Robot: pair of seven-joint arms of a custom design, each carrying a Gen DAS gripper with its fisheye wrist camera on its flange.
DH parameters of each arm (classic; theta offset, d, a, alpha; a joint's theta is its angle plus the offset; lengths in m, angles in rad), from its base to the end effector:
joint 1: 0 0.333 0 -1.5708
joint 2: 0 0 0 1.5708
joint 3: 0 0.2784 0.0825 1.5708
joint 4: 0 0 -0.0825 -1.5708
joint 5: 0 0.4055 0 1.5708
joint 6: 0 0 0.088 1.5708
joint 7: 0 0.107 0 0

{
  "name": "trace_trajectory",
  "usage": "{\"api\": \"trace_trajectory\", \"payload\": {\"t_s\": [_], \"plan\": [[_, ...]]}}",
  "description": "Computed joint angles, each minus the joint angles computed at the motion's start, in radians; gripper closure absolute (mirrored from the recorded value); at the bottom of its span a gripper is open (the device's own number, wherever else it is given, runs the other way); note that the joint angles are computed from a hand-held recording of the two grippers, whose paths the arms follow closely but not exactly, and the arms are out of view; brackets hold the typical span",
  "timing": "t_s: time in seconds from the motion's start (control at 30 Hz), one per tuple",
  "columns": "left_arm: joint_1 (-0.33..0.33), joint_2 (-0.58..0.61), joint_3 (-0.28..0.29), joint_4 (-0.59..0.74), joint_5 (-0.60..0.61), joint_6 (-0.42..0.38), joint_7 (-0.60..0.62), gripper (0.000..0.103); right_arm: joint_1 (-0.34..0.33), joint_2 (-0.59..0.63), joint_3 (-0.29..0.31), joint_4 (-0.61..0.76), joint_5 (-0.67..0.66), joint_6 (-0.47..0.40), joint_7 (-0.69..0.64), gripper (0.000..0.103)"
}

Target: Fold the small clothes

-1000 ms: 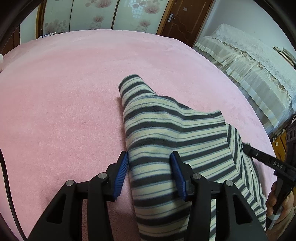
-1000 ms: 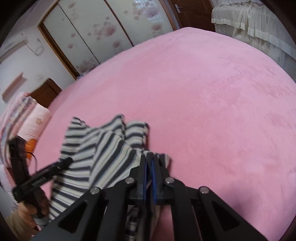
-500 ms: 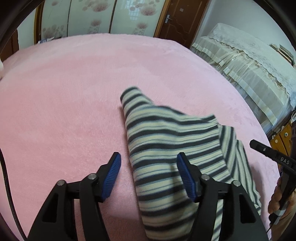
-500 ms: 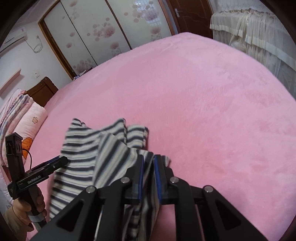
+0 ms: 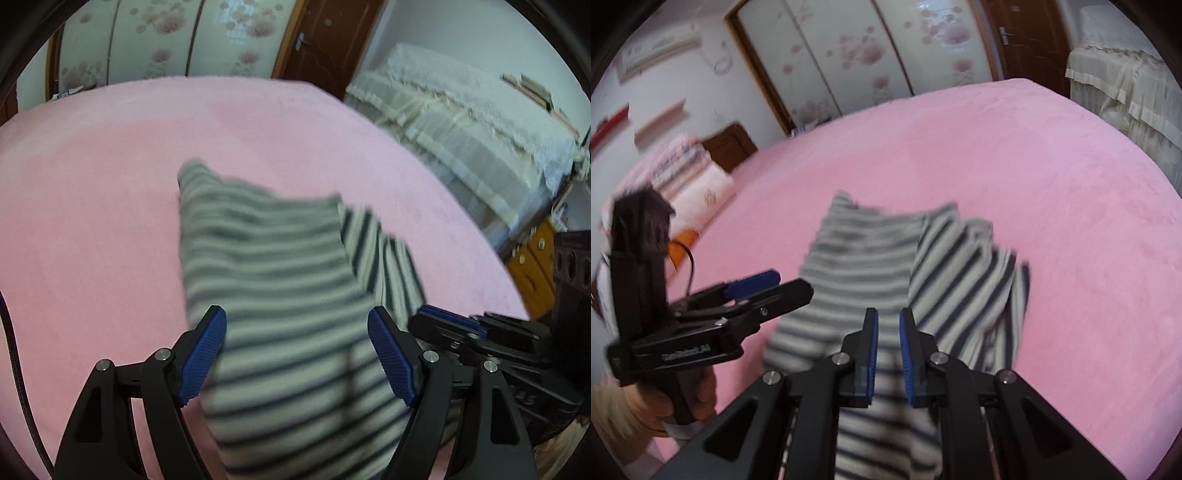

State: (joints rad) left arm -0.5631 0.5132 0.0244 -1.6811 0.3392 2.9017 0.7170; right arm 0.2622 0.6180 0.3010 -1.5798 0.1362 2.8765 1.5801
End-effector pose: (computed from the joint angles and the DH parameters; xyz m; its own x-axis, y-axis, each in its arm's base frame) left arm 0.6068 -0.3887 0.3382 -0.0863 -0.9595 0.2682 -0.7884 -0.0987 -0.6071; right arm 0.6500 0.3558 0.3272 0.3924 -0.8743 -0.2858 -0.7831 -0.1545 -0.6024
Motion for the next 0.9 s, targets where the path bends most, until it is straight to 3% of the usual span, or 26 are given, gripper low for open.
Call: {"api": "trace_trajectory", "payload": {"t_s": [0.1, 0.23, 0.37, 0.47, 0.57, 0.67, 0.73, 0.9], "plan": [[-0.065, 0.0, 0.054, -0.033, 0.075, -0.01, -0.052, 0.025, 0.084, -0.017, -0.113, -0.058, -0.082, 0.005, 0.11, 0.094], [-0.113, -0.006, 0.1, -0.055, 0.222, -0.031, -0.088, 0.025, 0.051, -0.062, -0.101, -0.17, -0.118, 0.083, 0.134, 0.095], [-0.09, -0.023, 0.07, -0.062, 0.293, -0.07, -0.099, 0.025, 0.025, -0.092, -0.084, -0.211, -0.142, 0.096, 0.148, 0.095], [-0.065, -0.061, 0.045, -0.093, 0.315, -0.067, -0.131, 0.025, -0.022, -0.113, -0.039, -0.23, -0.113, 0.088, 0.129, 0.095], [-0.039, -0.103, 0.025, -0.134, 0.327, -0.057, -0.179, 0.008, -0.04, -0.147, -0.021, -0.264, -0.091, 0.096, 0.124, 0.091], [-0.012, -0.152, 0.0, -0.181, 0.339, -0.051, -0.214, 0.006, -0.075, -0.181, 0.011, -0.291, -0.047, 0.093, 0.096, 0.091], [-0.003, -0.165, -0.02, -0.179, 0.346, -0.087, -0.232, 0.004, -0.09, -0.202, 0.027, -0.304, -0.014, 0.09, 0.076, 0.09], [0.04, -0.251, -0.071, -0.242, 0.373, -0.105, -0.292, 0.001, -0.063, -0.255, 0.004, -0.335, 0.008, 0.097, 0.074, 0.074]]}}
